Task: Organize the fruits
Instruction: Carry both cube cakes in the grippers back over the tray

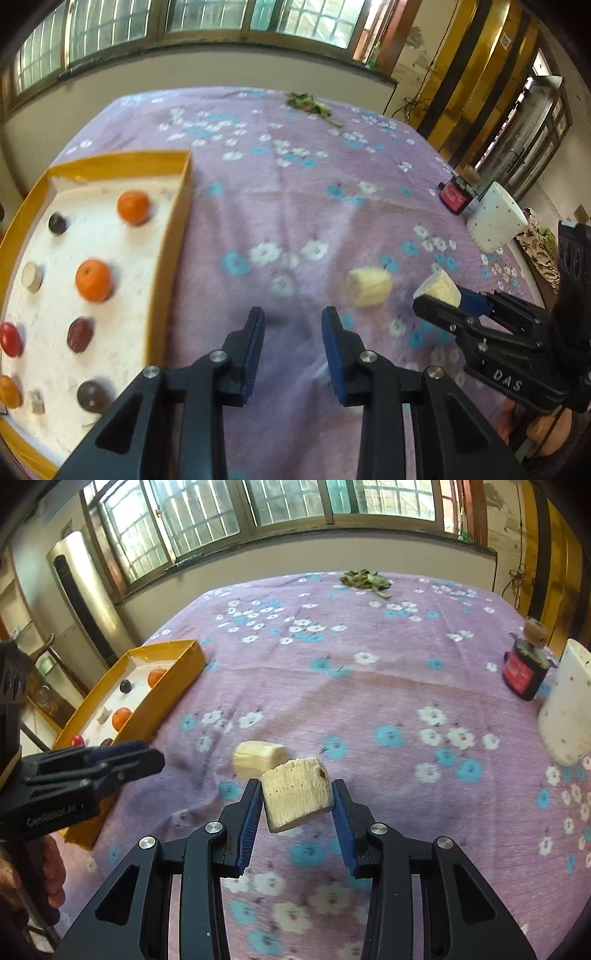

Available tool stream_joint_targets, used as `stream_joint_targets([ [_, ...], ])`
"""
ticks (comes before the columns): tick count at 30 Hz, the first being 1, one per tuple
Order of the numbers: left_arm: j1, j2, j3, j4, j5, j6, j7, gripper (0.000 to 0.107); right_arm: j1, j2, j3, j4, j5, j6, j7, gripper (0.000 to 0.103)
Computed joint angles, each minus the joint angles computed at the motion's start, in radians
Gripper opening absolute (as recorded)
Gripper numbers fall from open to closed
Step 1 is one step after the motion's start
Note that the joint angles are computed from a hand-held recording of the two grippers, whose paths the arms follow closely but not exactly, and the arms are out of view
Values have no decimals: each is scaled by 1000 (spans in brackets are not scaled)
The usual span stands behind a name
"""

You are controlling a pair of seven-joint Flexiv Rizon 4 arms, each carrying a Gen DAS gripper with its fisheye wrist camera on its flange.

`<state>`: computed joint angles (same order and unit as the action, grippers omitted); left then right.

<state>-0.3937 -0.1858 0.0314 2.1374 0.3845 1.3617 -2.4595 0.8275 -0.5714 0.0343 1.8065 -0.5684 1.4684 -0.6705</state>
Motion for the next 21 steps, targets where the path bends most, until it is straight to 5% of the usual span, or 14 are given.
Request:
stream_joint_targets([
  [4, 29, 3, -45, 49, -82, 52, 134, 37, 41, 15, -44, 22, -27, -30, 64, 37],
  [8, -24, -52, -22, -24, -65, 20, 130, 83, 65, 63, -107, 87, -111, -80, 160, 37],
  [16, -178, -196, 88, -281, 67, -147, -16, 82, -41, 134, -89, 217, -229, -37, 284, 37],
  [18, -197, -218, 99, -325, 114, -191, -51, 72, -62, 136, -85, 232, -249, -9, 298, 37],
  [20, -173, -239, 74, -341, 106, -203, -34, 39, -78, 132, -80, 241, -255, 21, 300, 37],
  [21, -153, -248, 58, -337, 87, -191, -18, 38, -83, 130, -78, 244, -253, 32, 297, 37],
])
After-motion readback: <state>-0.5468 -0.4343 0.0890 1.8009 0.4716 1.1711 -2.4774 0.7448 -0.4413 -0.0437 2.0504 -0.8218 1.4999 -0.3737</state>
